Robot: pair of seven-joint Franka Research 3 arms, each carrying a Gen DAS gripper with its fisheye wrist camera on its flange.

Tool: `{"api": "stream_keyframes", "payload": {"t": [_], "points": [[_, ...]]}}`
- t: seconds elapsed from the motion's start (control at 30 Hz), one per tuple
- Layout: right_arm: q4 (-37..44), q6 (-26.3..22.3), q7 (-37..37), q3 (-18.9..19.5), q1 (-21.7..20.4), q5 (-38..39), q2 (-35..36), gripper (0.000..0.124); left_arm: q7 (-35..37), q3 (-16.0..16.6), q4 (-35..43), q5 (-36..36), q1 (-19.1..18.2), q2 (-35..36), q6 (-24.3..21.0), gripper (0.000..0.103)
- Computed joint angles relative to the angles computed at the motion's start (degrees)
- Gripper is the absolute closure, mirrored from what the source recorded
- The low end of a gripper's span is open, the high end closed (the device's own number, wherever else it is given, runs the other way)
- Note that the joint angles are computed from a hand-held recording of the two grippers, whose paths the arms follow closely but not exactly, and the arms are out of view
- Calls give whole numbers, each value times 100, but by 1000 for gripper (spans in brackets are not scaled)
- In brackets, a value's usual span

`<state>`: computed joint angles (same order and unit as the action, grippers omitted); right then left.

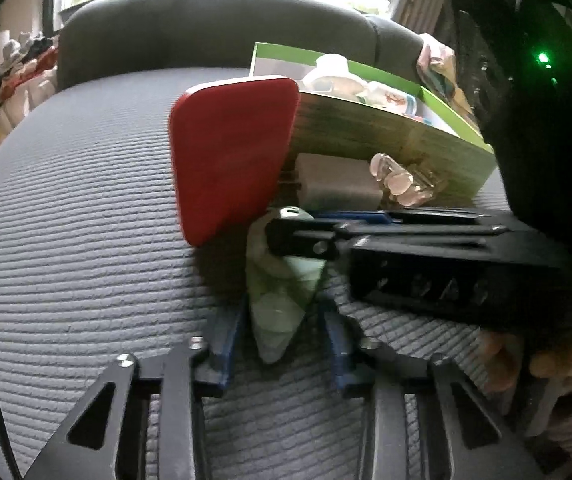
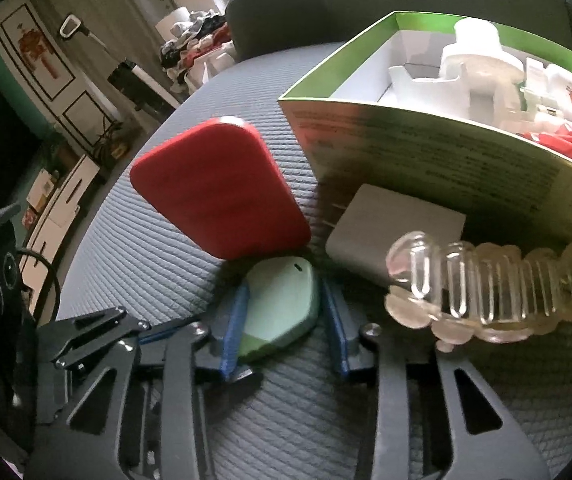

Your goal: Organize rigid objects

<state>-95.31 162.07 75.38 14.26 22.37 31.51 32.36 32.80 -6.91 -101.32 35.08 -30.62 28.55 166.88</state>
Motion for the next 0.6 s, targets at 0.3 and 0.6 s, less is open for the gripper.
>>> {"api": "stream_keyframes", "payload": {"t": [0.3, 0.6], "points": [[-61, -299, -279, 307, -346, 782, -43, 94, -4, -12, -137, 19, 0, -50, 157, 69], [88, -294, 1111, -865, 946, -991, -45, 60, 161, -144, -203, -190, 135, -41, 331, 69]]}}
